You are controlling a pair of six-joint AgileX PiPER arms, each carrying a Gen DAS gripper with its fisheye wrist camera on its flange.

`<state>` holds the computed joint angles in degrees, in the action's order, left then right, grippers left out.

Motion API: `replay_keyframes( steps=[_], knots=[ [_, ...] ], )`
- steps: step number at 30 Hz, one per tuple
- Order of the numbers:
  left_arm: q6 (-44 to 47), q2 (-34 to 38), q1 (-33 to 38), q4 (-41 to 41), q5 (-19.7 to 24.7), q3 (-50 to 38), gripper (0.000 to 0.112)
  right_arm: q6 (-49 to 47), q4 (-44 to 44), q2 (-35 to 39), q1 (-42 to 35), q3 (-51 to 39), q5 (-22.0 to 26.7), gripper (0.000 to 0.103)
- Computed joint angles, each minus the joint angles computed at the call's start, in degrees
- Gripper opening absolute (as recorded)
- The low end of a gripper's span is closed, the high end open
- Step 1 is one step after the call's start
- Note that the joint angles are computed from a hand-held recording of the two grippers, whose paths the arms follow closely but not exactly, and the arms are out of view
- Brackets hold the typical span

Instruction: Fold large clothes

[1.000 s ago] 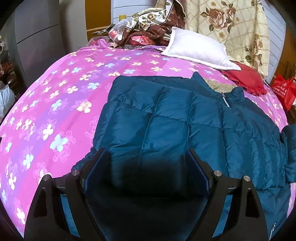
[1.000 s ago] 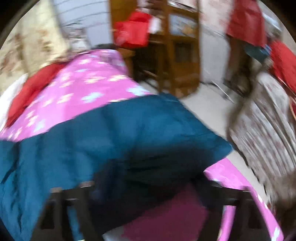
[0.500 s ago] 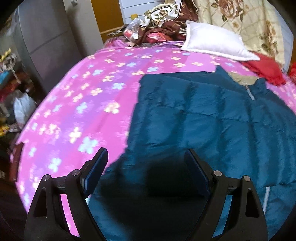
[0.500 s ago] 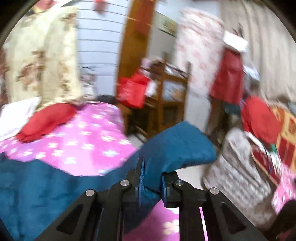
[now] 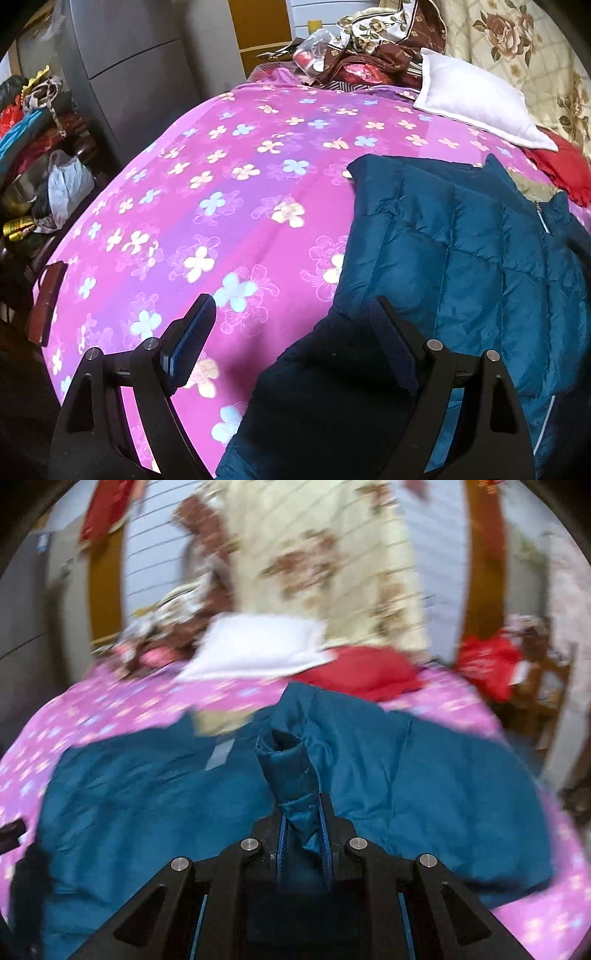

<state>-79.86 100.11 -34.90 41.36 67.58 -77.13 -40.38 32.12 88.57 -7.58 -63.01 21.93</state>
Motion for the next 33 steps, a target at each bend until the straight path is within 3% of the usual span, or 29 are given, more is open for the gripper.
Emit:
replay_keyframes(
  steps=[3, 5, 7, 8, 9, 11, 15, 17, 19, 21, 23, 25, 26, 28, 31, 32, 33],
  knots=[
    [0.6, -0.4, 0.7, -1.0, -2.2, 0.2, 0.085, -6.9, 9.3, 1.6, 6.0, 3.1, 0.1, 0.015],
    [0.6, -0.3, 0.8, -1.2, -2.5, 0.0, 0.085, -14.5, 17.0, 2.8, 7.9, 3.3, 2.9, 0.016],
    [0.3, -0.5, 0.8, -1.5, -3.3, 0.0, 0.085, -17.5, 19.5, 2.5, 8.6, 3.7, 5.1, 0.039],
    [0.2, -0.6, 0.8, -1.4, -3.6, 0.0, 0.085, -19.2, 20.7, 1.9, 8.0, 4.0, 6.3, 0.062],
    [-0.1, -0.7, 0.7, -1.3, -3.7, 0.1, 0.085, -20.2, 20.7, 0.4, 7.5, 5.1, 6.7, 0.076],
    [-0.8, -1.2, 0.5, -0.9, -4.2, 0.4, 0.085, -20.0, 18.4, -3.1, 5.9, 7.3, 7.8, 0.077],
    [-2.6, -2.5, -0.6, 0.5, -6.9, 1.3, 0.085, -8.3, -0.1, -10.4, 1.2, 10.9, 8.6, 0.077],
    [-3.1, -3.4, -1.7, 1.8, -11.0, 1.8, 0.085, -6.4, -6.8, -13.5, -2.7, 13.3, 8.5, 0.08],
    [-2.7, -3.5, -2.3, 2.3, -15.5, 1.5, 0.085, -11.7, -5.7, -15.4, -9.3, 16.4, 7.4, 0.085],
    [-0.4, -3.1, -2.6, 1.4, -23.3, 1.3, 0.085, -21.3, 2.6, -15.0, -17.3, 18.7, 7.6, 0.092],
    [3.2, -1.3, -2.6, -1.1, -28.8, 0.1, 0.085, -23.1, 4.2, -11.1, -23.0, 18.1, 11.2, 0.093],
    [8.7, 1.3, -1.8, -5.6, -34.1, -1.8, 0.085, -19.0, 1.6, -6.9, -25.3, 13.7, 17.6, 0.094],
    [10.5, 3.6, -1.6, -6.8, -35.4, -3.7, 0.085, -19.7, 2.2, -6.6, -25.8, 13.3, 18.3, 0.097],
    [11.9, 8.4, -1.2, -7.9, -33.4, -9.0, 0.085, -20.8, 1.9, -6.7, -25.1, 14.3, 17.0, 0.102],
    [18.4, 12.2, 1.0, -16.9, -36.0, -11.6, 0.085, -22.0, 1.3, -8.1, -24.0, 16.2, 14.7, 0.103],
    [18.4, 12.3, 1.0, -17.2, -36.2, -11.5, 0.077, -22.4, 1.2, -8.4, -24.1, 16.5, 14.6, 0.103],
    [17.3, 12.1, 0.8, -16.4, -36.4, -11.3, 0.055, -22.1, 0.9, -8.8, -24.0, 16.8, 14.7, 0.103]
  ],
)
